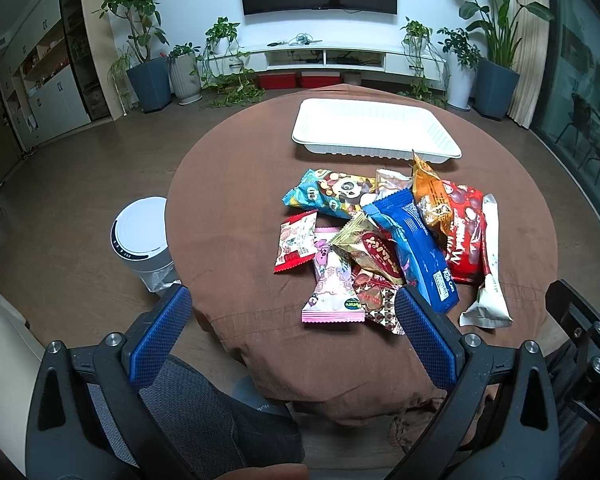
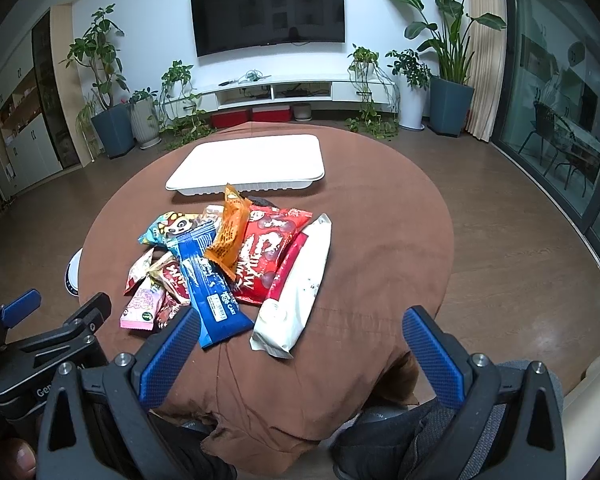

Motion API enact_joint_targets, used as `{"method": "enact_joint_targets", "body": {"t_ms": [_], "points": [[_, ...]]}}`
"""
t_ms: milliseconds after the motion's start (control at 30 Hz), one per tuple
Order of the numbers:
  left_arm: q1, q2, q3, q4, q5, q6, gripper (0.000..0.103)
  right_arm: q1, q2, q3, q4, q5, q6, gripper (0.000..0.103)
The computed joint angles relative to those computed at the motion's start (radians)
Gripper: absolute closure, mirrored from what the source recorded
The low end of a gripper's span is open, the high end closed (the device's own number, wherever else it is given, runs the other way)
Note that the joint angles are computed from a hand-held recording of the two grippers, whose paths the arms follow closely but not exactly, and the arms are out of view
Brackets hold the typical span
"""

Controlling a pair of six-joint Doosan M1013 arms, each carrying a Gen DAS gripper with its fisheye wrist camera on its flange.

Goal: Organize snacks
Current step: 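Move both tools toward the snack pile on the table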

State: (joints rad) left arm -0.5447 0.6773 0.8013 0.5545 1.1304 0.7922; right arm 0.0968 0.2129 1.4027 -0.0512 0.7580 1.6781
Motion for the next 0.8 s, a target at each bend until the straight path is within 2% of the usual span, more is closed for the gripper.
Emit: {"method": "enact_joint_targets", "body": {"t_ms": [400,467,533,600,667,767,800], "points": [[0.000,-0.003,0.007,0.005,-0.008,-0.004,0.000,0.002,0.012,-0.008,-0.007,0.012,0.005,0.000],[0.005,-0.017,0.036,0.010,-0.051,-0.028,0.000,0.002,0.012,-0.008,-0.005,0.010,0.003,0.000],[0.011,-0.036,0.078,0.007,-0.130,-0.032,0.000,-0.005,0.013,-0.007,0.023,0.011,-0.015,0.000],[0.028,-0.056,0.123,-0.055,-0.247,0.059,0.000,-0.015,0.016,-0.008,0.078,0.015,-0.047,0.000],[0.033,-0.057,0.130,-0.077,-0.275,0.113,0.000,-0.035,0.021,-0.014,0.170,0.030,-0.079,0.000],[0.029,-0.064,0.159,-0.025,-0.297,0.115,0.000,-0.069,0.033,-0.022,0.329,0.059,-0.148,0.000],[0.034,-0.061,0.154,-0.075,-0.286,0.161,0.000,-0.073,0.038,-0.027,0.338,0.071,-0.157,0.000]]}}
